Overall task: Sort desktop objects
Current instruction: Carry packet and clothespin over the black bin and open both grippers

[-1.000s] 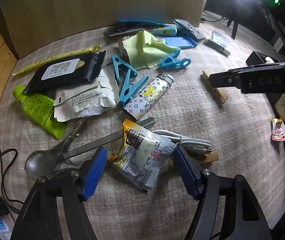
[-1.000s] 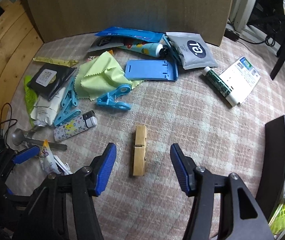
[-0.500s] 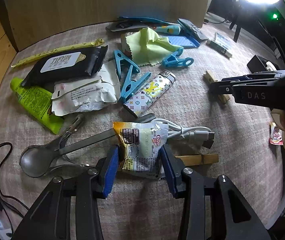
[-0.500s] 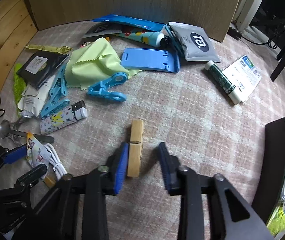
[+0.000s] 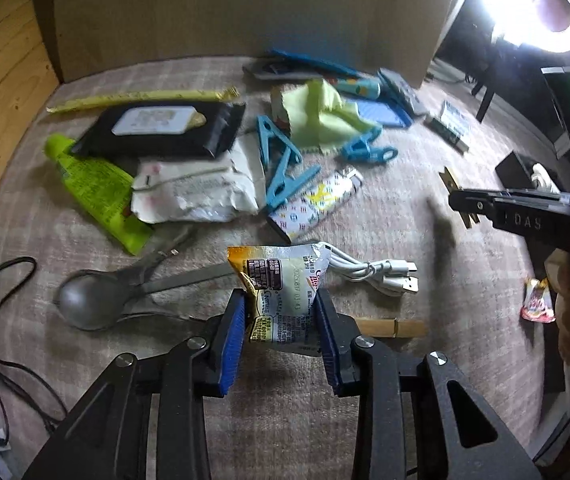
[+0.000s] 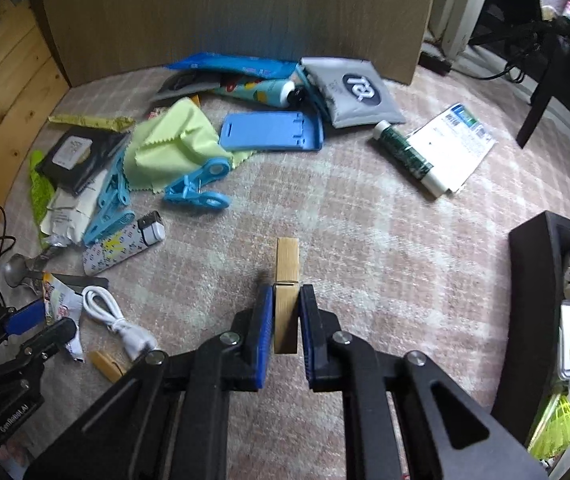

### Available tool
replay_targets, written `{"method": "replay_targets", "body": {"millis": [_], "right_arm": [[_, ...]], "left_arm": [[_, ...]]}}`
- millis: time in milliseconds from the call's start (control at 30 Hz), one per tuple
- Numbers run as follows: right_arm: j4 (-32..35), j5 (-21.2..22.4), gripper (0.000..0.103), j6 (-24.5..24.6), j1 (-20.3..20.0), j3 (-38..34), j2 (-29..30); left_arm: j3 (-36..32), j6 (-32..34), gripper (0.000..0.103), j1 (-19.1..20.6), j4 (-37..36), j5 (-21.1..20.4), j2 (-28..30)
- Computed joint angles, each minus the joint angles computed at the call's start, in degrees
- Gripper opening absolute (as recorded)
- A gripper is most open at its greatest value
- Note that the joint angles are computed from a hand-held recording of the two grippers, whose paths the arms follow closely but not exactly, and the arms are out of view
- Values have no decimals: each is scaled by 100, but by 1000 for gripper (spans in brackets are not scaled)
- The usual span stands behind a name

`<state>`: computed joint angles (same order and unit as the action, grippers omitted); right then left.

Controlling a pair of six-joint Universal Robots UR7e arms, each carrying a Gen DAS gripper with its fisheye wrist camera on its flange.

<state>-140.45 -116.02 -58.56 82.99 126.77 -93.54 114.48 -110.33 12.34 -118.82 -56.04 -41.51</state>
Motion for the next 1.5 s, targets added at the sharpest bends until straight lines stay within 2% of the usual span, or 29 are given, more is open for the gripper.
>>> {"method": "replay_targets", "body": {"millis": [267, 367, 500, 667, 833, 1067, 1333, 1400, 1433, 1500], "right_arm": [[483, 482, 13, 155, -84, -233, -466], [677, 704, 13, 19, -376, -273, -786], [543, 845, 13, 28, -545, -420, -746], [523, 992, 13, 121, -835, -817, -772], [495, 1062, 13, 271, -1108, -1317, -700], [477, 1106, 13, 555, -1466, -2055, -469], [499, 1157, 14, 754, -1709, -2492, -330], [535, 1196, 14, 763, -1749, -2537, -327], [601, 1293, 15, 756, -1781, -2552, -353], [368, 1226, 19, 778, -1776, -2512, -368]], "left_arm": [[-593, -31, 32, -46, 667, 522, 15], [-866, 218, 32, 44, 608, 703, 153], [-1327, 929, 32, 197, 303, 891, 466], [-2133, 2184, 32, 492, -437, 1024, 1098], [-3109, 3385, 32, 730, -981, 949, 1799], [-4748, 4845, 32, 987, -1207, 695, 2835], [-6018, 5516, 33, 1130, -819, 520, 3556], [-6102, 5722, 36, 1178, -1070, 346, 3629], [-6156, 5729, 41, 1193, -1055, 306, 3656], [-6294, 5535, 54, 1228, -739, 303, 3681]]}}
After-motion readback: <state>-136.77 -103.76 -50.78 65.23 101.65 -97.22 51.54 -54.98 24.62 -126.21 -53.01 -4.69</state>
